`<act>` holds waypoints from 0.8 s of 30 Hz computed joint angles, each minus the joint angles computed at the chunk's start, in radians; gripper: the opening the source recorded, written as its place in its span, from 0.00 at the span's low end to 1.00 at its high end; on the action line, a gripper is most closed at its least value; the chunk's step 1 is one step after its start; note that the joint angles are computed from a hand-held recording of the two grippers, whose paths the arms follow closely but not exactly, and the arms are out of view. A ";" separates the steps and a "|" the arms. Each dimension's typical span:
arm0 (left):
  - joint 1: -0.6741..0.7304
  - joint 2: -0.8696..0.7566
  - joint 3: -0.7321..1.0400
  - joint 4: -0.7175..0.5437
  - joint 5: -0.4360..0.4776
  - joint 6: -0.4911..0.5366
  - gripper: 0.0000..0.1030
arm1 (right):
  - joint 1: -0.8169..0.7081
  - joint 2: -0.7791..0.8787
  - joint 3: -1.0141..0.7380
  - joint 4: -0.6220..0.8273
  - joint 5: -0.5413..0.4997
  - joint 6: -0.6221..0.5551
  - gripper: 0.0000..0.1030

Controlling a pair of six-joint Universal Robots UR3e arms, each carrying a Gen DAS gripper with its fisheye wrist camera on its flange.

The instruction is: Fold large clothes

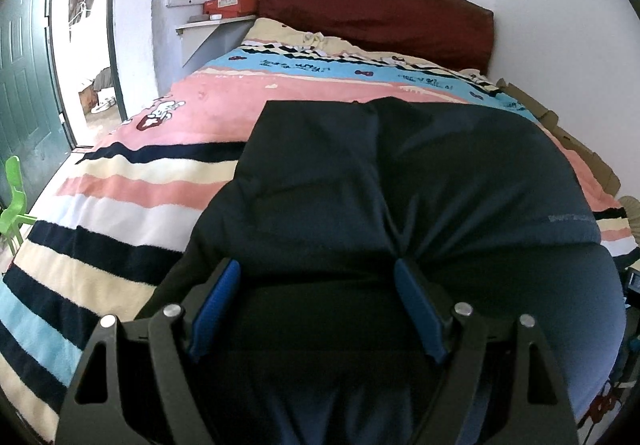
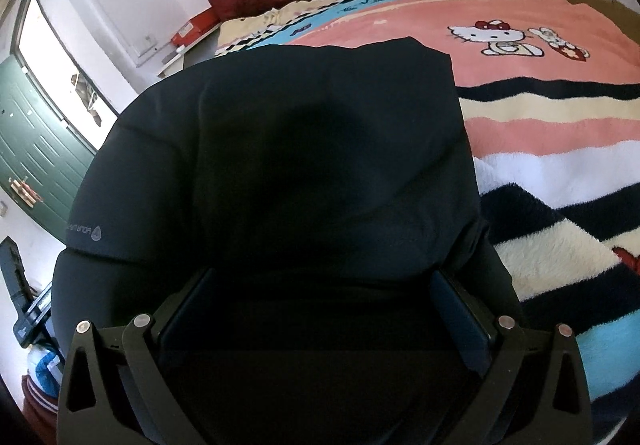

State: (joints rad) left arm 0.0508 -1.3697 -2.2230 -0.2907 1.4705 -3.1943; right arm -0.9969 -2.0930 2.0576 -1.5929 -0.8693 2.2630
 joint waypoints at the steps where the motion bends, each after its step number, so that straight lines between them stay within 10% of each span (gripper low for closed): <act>1: 0.000 -0.001 0.000 -0.001 0.000 0.002 0.77 | -0.004 -0.005 0.003 0.005 0.000 -0.004 0.99; 13: 0.036 0.044 -0.034 -0.032 -0.045 0.027 0.77 | -0.036 -0.015 -0.004 0.073 -0.005 -0.043 0.99; 24: 0.092 -0.010 0.297 -0.363 -0.131 0.077 0.77 | 0.182 0.064 -0.216 -0.038 -0.108 0.173 0.98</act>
State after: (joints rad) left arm 0.1431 -1.3796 -1.9262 -0.6534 1.3391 -3.1176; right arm -0.8147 -2.0289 1.8411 -1.6305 -0.9774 2.4364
